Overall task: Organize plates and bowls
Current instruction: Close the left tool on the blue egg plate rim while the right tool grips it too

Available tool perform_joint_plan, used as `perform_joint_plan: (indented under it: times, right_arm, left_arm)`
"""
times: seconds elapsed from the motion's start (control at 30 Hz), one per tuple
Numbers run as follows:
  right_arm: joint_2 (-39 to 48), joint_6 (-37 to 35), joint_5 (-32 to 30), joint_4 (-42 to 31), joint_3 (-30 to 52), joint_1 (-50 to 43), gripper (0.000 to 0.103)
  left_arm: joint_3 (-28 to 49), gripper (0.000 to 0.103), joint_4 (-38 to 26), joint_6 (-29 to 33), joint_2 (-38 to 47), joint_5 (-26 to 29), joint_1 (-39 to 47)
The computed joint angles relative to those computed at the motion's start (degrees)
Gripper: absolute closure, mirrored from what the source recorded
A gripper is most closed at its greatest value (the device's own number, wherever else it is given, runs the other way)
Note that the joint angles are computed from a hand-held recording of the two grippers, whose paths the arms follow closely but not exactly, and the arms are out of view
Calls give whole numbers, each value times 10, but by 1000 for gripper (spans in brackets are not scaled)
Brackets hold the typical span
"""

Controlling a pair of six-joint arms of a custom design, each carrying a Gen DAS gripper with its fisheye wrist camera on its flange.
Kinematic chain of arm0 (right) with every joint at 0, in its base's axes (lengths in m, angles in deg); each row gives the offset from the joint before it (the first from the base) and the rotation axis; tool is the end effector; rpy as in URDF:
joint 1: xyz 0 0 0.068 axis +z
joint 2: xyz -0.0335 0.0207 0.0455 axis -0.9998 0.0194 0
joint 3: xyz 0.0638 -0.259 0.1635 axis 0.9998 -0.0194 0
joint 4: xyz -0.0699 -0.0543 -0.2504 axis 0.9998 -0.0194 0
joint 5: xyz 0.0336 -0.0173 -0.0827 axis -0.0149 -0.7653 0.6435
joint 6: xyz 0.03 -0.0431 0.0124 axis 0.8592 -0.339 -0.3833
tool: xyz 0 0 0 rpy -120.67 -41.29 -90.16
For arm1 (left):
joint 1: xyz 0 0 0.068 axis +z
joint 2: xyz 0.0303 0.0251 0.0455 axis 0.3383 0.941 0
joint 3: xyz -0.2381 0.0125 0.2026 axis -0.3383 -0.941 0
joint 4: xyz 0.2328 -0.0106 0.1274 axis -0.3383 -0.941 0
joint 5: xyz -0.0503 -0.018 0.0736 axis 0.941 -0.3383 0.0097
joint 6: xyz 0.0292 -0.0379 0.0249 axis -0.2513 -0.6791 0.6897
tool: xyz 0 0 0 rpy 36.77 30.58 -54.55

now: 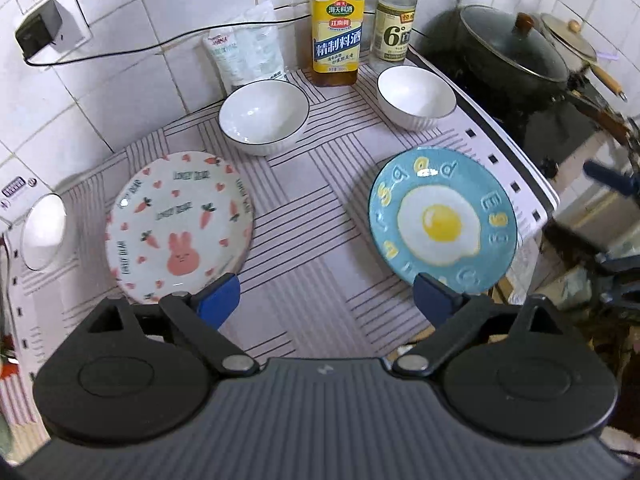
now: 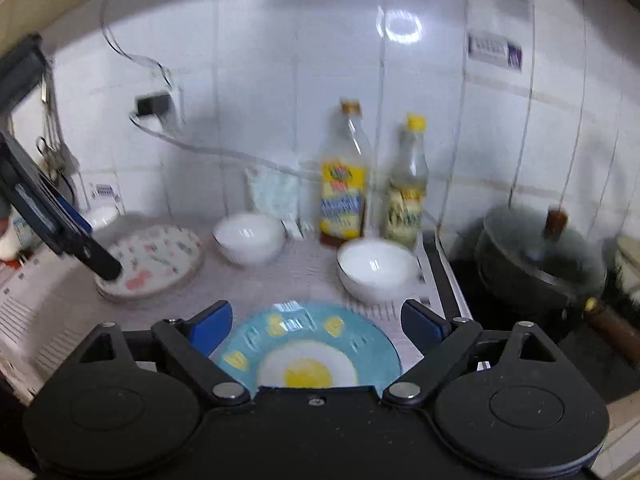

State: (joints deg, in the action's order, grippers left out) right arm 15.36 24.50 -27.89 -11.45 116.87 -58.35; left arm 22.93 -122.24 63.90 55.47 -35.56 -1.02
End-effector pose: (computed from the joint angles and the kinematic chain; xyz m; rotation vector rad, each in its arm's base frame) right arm 0.1398 0.0605 0.2678 0.1460 2.1435 -0.0982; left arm 0.3352 -0.1346 0.3060 0.9573 2.5080 -0.2667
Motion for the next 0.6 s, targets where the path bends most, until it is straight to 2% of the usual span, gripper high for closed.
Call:
perform_joint_plan:
  times: [0.17,0.33,0.4,0.5,0.57,0.6]
  right_arm:
    - [-3,-77,-178,82,-86,-196,12]
    - [52,-81,-336,174,-153,-344,20]
    - [83,-77,-369,218,-172,-368,23]
    - [134,-79,-402,283,-190,-382,28]
    - [167,-74,-428,316,-197,-394,40]
    - [178,-66,-434,328,-198,-395,41]
  left_arm:
    - [-53,9,84,-88,18,-2,-32]
    - [-77,11,150,-141,65,3,-58]
    - [-77,13,170,-158,94,-9,-72]
    - [-65,22,175,-174,136,-2,-83]
    - [-59,36,175,-185,162,0,-88]
    - [-58,42,177,-189,170,-6,-91]
